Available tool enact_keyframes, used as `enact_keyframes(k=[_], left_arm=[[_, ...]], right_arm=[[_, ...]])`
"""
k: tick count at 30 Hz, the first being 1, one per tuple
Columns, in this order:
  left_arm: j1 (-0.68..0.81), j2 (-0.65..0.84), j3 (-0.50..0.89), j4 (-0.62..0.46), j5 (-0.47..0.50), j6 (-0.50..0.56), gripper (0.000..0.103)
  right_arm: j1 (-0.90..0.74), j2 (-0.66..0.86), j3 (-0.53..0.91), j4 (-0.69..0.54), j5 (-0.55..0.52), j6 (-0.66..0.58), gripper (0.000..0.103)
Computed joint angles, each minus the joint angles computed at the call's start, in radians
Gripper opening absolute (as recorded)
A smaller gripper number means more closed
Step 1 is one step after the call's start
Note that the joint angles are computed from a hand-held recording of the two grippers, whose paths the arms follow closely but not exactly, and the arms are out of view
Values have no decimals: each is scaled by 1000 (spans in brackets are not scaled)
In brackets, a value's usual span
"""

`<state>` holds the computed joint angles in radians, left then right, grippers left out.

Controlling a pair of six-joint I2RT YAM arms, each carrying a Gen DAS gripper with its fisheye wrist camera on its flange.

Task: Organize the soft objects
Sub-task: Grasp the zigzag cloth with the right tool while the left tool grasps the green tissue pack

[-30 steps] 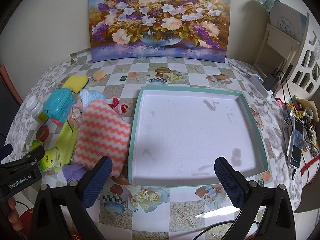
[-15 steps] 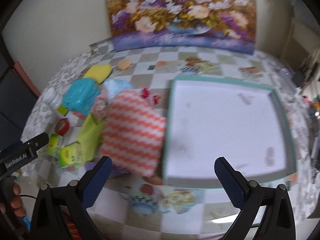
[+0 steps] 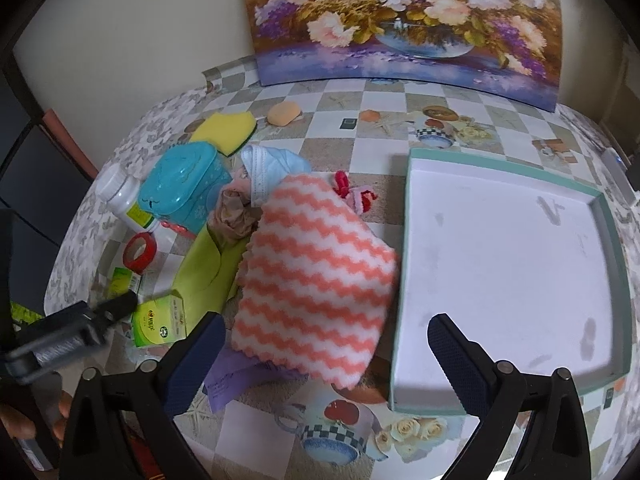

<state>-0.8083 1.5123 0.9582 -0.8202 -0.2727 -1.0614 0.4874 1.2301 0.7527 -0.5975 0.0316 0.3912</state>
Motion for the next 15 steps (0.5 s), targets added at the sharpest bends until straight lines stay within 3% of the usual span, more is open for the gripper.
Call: enact_keyframes(k=[15], left_arm=[[67, 149, 25, 59, 91, 69, 99]], right_arm=[[-9, 205, 72, 85, -29, -74, 83]])
